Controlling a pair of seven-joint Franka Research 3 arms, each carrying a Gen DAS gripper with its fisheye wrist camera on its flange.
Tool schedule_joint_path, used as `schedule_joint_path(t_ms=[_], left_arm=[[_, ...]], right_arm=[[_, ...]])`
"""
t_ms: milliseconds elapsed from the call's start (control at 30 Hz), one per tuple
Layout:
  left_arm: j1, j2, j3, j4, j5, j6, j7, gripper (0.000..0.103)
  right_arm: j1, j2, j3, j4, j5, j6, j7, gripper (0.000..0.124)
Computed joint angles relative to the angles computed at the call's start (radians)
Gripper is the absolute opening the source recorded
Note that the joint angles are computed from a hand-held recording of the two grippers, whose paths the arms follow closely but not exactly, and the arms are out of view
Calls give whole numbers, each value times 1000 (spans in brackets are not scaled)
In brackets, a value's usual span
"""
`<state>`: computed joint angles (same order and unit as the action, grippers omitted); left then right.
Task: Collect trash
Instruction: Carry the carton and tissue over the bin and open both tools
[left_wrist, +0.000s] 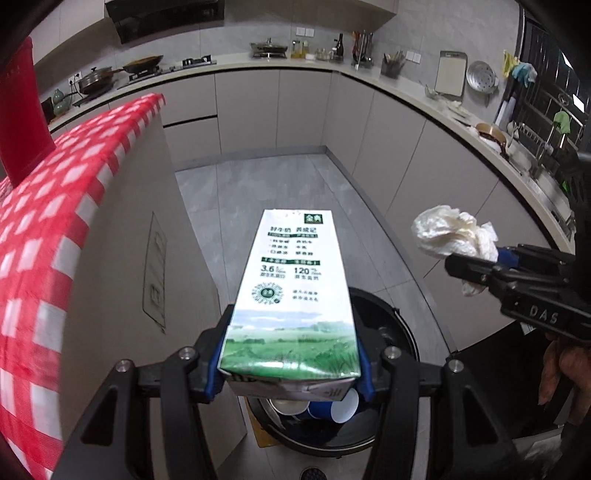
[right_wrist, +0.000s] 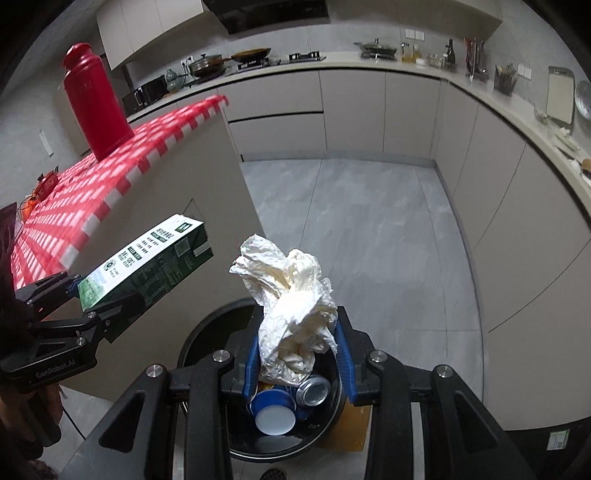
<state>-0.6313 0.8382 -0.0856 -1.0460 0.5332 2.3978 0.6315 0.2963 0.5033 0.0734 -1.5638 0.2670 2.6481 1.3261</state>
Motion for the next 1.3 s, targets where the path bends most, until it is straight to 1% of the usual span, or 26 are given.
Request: schedule_joint_path(t_ms=[167,300,567,633,700,767,800,867,933,1000,1067,1100,1133,1167,1200,1233,1267,1300], left_arm=[[-2,-11,-3,-45,-1,8,-24,56],[3,-15,-16,-80,-10,23,-32,56],[6,31,-40,-51,-55,-4,5,56],[0,42,-35,-45,-57,-4,8,56],[-4,41,-26,-64,-52,22,-10,56],[-18,21,0,-114,-22,71,-61,56],[-22,16,6,-130,-9,85,-78,56],[-26,6,12,-160,12,110,-105,56],[-25,1,9,-182,18,115,-122,56],[-41,-15,32,-217,50,130,-180,56],[-38,-24,30,-238,65,145,-209,56],[-42,-28,39,-251,82,162,-235,56],[-45,-31,50,-265,102,191,-264,58],[-67,-38,81,-283,140,207,-323,69],[-87,-35,104,-280,166,178,-368,78],[-83,-35,98,-283,174,166,-385,84],[-75,-35,88,-286,178,158,-392,84],[-68,-36,77,-288,177,143,-392,84]], right_arm=[[2,12,6,-18,5,-2,-9,37],[4,18,6,-38,8,-4,-9,37],[12,38,2,-49,-3,-39,-6,37],[12,44,0,-51,-8,-46,-6,38],[16,50,-1,-55,-17,-40,-15,38],[19,50,-1,-69,-27,-24,-29,38],[18,45,5,-89,-27,3,-49,38],[22,42,7,-111,-31,30,-65,38],[20,44,12,-122,-27,39,-79,38],[18,46,16,-132,-21,44,-91,38],[17,46,18,-141,-16,53,-102,38],[16,47,20,-142,-13,55,-109,38],[17,48,21,-147,-13,66,-116,41],[24,48,17,-160,-17,102,-120,59],[45,52,-6,-169,-39,135,-104,78],[78,54,-48,-176,-76,159,-57,103],[77,60,-54,-172,-74,161,-36,103],[65,64,-49,-162,-64,143,-20,103]])
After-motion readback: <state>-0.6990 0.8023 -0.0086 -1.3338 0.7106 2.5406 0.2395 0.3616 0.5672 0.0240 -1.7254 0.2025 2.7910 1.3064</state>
